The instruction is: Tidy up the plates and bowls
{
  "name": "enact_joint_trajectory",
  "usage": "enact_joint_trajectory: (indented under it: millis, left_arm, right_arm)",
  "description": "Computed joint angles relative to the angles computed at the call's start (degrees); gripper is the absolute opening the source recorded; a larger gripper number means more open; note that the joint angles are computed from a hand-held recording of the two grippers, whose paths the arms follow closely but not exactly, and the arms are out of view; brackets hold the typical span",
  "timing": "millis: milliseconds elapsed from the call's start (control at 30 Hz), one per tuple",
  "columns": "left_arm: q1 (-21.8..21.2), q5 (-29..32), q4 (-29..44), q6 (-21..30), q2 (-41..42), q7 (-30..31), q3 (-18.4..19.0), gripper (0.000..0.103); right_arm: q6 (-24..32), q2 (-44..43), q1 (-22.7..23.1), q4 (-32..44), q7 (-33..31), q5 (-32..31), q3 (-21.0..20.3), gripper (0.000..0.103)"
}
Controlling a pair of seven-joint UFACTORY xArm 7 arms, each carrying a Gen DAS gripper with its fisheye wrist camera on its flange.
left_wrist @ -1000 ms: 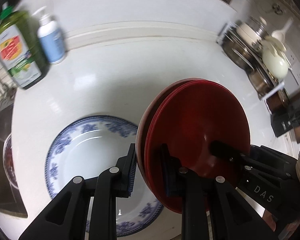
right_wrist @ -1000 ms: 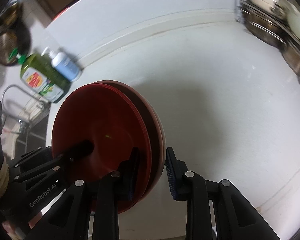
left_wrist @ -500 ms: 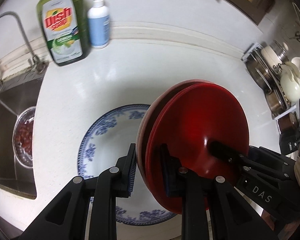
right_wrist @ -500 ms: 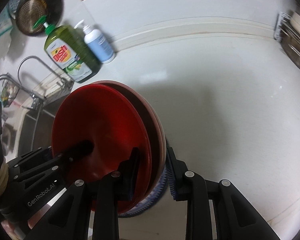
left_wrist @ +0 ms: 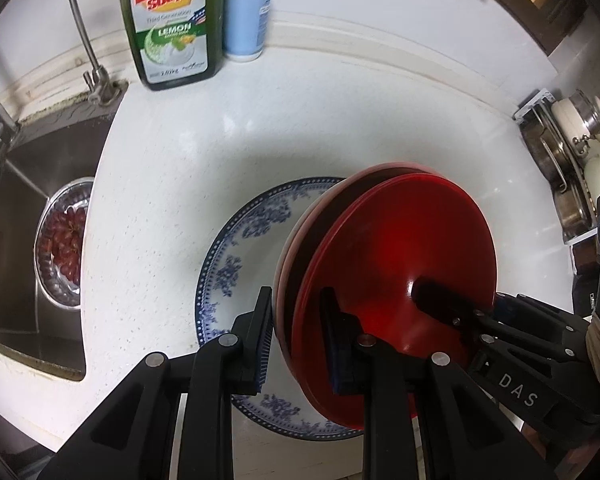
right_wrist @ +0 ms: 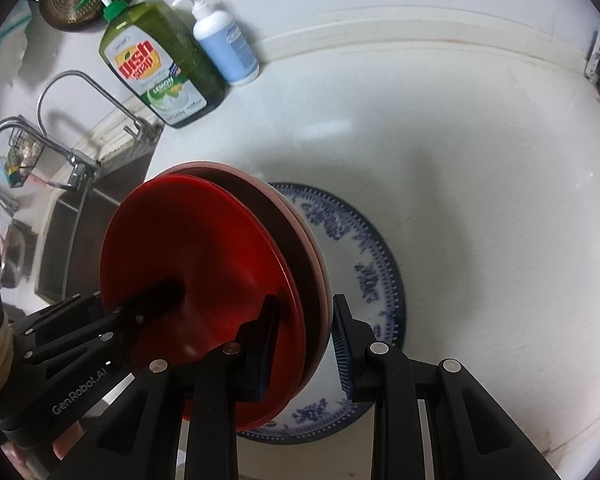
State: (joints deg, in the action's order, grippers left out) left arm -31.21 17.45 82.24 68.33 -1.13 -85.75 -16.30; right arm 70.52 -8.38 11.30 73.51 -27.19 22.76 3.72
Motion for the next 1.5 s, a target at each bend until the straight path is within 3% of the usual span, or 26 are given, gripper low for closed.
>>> enact_joint_trajectory:
  millis: [533, 700, 767, 867, 933, 967, 1167, 1233, 1333, 1500]
  left_arm:
    - [2.2, -6.2, -5.4, -5.2, -1.9, 4.9, 1.0, 0.024]
    - [3.1, -6.8, -7.0, -7.4, -2.9, 6.3, 1.0, 0.028]
    - [3.1, -5.3, -6.4, -6.6, -2.8, 6.1, 0.6, 0.036]
    - [2.9, -1.9, -5.3, -3.7, -2.8, 5.1, -0.1, 0.045]
    - [2.6, -0.1, -4.7, -2.0, -3.1, 4.4, -0.5, 0.049]
    - [2.5, 0.6, -4.7, -1.8, -3.4, 4.0, -0.6, 0.056]
    - [0.9, 9.7, -1.0, 4.5, -3.4, -0.3, -3.1, 0.075]
    - [-0.2, 13.3, 1.4, 7.4, -2.5, -1.7, -4.0, 0.077]
    - [-2.8, 18.7, 5.2, 12.7, -0.4, -3.5, -5.1, 0.083]
    - [-9.1, 25.5, 11.8, 20.9, 4.4, -8.0, -5.8, 0.089]
  right_arm:
    - [2.5, 2.1, 0.6, 0.6, 3.2, -2.8, 1.0, 0.028]
    - [1.9, 2.2, 0.6, 0.5, 3.1, -2.5, 1.1, 0.03]
    - [1.1, 2.0, 0.6, 0.4, 3.1, -2.4, 1.2, 0.03]
    - [-0.9, 1.1, 0.7, -0.3, 2.4, -1.8, 1.1, 0.031]
    - [-2.7, 0.0, 0.8, -1.1, 3.0, -2.3, 1.2, 0.04]
    - [-3.7, -0.7, 0.8, -1.6, 3.3, -2.5, 1.1, 0.045]
    - [-8.7, -6.1, 0.6, -5.3, 2.7, -2.8, 0.0, 0.057]
    - [-10.8, -8.1, 0.6, -7.0, 2.1, -2.2, -0.7, 0.061]
    - [-16.8, -12.3, 0.4, -10.9, 1.3, -1.7, -1.7, 0.068]
    - [-20.8, -17.4, 1.0, -15.2, -2.3, 0.8, -5.0, 0.077]
